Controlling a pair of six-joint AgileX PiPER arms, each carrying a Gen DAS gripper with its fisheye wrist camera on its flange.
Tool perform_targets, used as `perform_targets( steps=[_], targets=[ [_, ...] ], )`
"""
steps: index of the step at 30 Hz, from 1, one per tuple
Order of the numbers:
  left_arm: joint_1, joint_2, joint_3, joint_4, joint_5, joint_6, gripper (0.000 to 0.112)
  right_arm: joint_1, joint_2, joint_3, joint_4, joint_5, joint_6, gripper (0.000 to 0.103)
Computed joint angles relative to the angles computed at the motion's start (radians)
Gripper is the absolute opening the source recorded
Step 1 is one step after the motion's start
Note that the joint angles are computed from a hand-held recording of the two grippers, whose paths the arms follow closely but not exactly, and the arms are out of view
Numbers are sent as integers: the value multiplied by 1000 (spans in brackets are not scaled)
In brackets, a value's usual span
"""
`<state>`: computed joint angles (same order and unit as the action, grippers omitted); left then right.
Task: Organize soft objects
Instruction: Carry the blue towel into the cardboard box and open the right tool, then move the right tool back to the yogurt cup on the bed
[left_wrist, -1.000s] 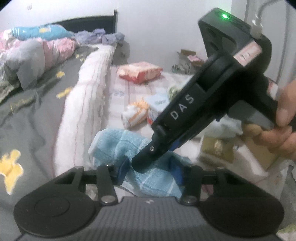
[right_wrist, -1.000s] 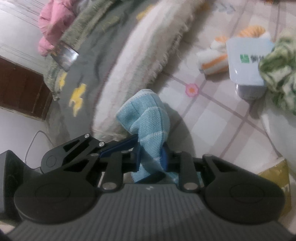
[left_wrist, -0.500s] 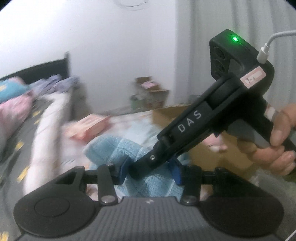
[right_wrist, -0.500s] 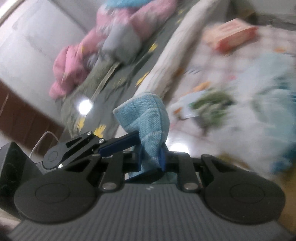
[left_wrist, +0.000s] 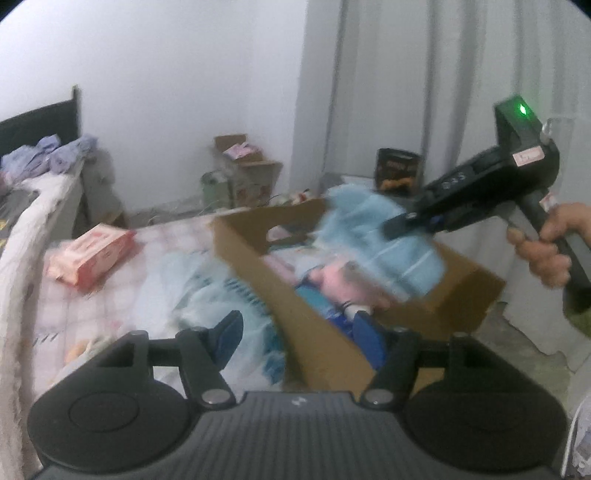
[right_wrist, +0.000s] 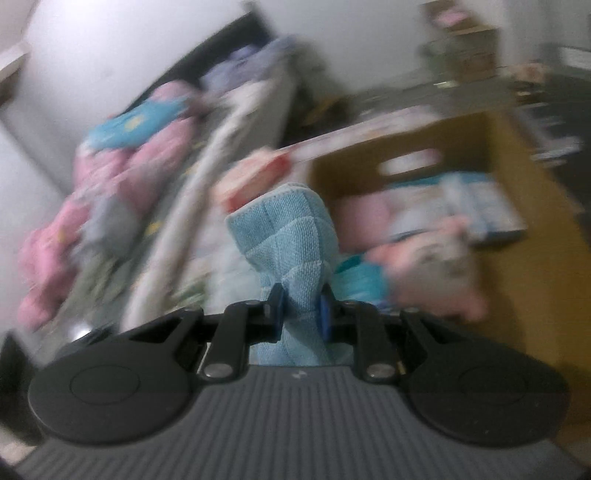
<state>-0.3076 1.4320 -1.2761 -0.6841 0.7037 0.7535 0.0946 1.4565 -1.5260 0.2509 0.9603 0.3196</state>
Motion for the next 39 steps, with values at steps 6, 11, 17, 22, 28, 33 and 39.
perform_targets(
  steps=[6,11,17,22,28,33,39],
  targets=[
    [116,1,22,23,15,-16,68,-107,78,64,-103,-28,20,17],
    [198,-23,34,30,44,-25,68,-23,178,24,-356,-4,139,18],
    [259,-58,69,19,70,-11,68,113,301,-68,-657,114,246,32],
    [289,-72,98,10,71,6,68,193,300,-71,-810,168,287,32],
    [321,-94,126,-3,66,29,69,169,255,-75,-669,128,245,32],
    [364,-109,142,-4,79,39,71,144,300,-108,-597,140,215,31],
    [434,-129,168,4,101,59,76,166,279,-61,-599,123,255,31]
  ],
)
